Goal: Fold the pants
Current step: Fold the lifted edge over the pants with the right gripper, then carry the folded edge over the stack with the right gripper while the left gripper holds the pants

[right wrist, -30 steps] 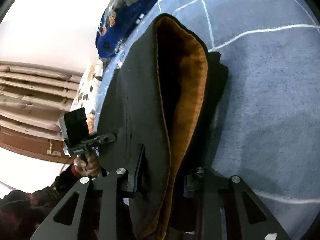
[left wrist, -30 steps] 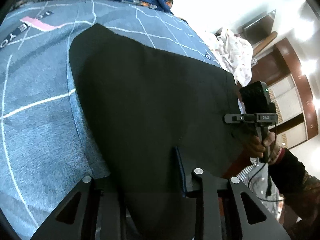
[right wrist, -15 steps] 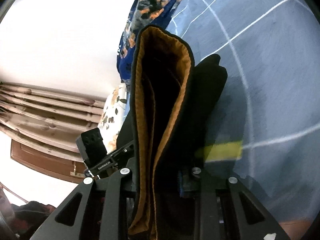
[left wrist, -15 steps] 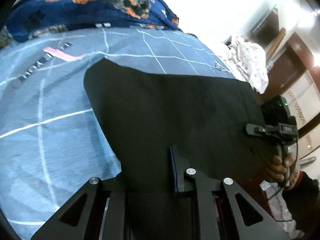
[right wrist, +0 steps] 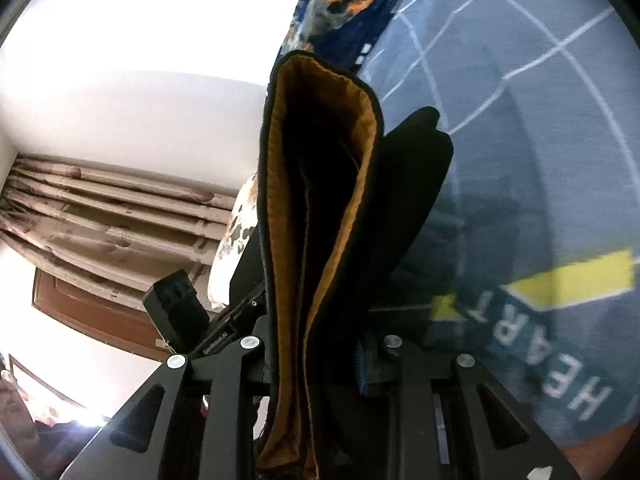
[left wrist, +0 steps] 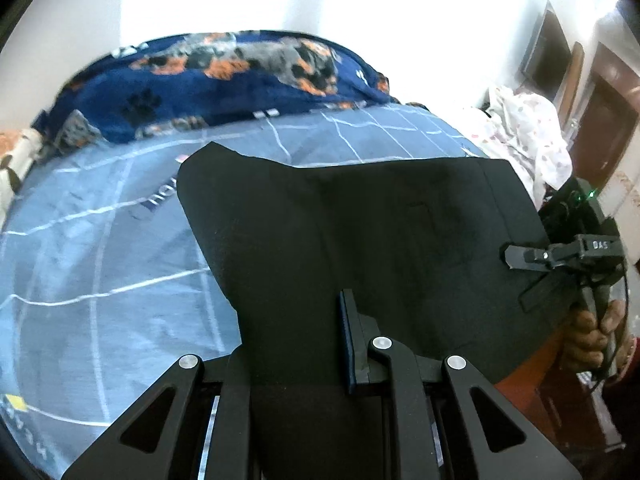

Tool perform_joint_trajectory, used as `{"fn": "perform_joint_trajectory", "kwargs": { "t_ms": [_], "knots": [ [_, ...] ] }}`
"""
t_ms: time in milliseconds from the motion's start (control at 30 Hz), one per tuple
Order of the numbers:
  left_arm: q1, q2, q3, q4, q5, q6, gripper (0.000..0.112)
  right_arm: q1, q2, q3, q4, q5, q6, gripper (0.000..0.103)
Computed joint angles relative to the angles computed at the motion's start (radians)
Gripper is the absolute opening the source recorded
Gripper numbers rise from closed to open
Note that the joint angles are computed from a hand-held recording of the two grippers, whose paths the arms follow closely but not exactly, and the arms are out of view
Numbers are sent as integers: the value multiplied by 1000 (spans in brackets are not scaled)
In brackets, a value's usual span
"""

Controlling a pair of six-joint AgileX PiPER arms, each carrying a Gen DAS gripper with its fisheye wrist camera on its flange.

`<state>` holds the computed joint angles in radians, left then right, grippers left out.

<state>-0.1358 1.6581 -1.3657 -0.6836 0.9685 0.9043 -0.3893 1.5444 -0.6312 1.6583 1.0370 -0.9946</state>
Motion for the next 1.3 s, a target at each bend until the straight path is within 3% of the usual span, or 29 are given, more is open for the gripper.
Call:
{"fn": "perform_joint_trajectory", "kwargs": {
  "t_ms": [667, 1300],
  "knots": [
    [189, -8, -80, -38, 3, 85, 17, 250, 83, -270, 14, -138, 124, 24],
    [231, 156, -330, 8, -31, 23, 17, 322, 276, -568, -49, -136, 232, 24]
  ]
}}
